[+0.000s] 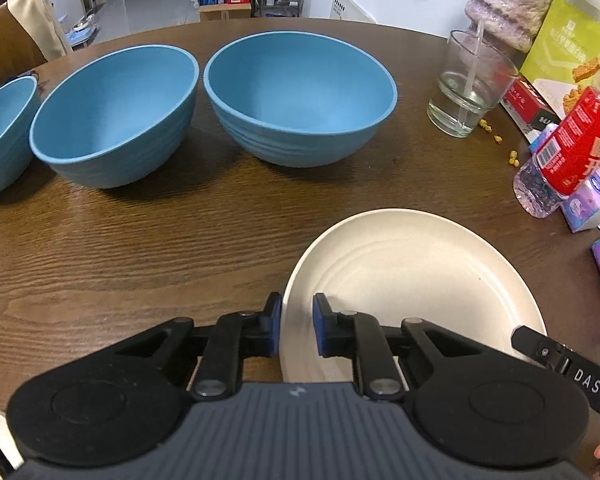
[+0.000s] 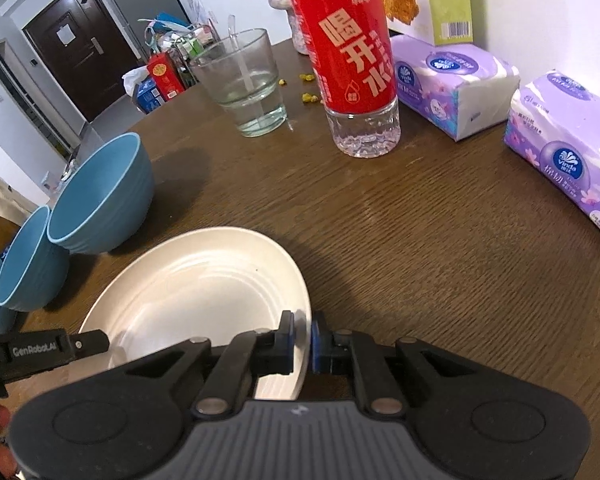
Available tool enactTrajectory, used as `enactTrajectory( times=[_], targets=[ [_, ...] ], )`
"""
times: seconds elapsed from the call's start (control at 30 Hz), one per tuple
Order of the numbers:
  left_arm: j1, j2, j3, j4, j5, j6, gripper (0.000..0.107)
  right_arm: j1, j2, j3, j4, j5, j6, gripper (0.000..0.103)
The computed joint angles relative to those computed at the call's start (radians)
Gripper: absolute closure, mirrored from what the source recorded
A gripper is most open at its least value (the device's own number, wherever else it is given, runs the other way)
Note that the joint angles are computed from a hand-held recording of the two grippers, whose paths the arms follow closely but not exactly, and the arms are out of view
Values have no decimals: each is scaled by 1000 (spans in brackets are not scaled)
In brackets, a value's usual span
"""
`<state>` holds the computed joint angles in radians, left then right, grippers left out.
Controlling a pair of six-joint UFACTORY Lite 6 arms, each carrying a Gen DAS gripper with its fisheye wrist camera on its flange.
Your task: Organize plates and bowls
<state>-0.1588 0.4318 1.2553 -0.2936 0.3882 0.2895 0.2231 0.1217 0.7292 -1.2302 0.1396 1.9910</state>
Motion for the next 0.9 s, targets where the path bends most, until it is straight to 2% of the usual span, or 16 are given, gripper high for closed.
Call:
enactTrajectory(
  times=[0.2, 0.43, 0.6, 0.9],
  targets=[
    [35, -104, -105, -102, -3, 134, 90, 90, -89, -66, -52, 85, 114, 95],
    [101, -322, -297, -214, 21, 314, 90, 272, -241, -138, 91, 261, 93, 94],
    [166, -477, -413, -254, 81, 390, 90, 438, -344, -171, 177, 419, 123, 94],
    [268, -741, -556, -214, 182, 341, 90, 619, -489, -213, 262, 549, 93, 94]
  ],
)
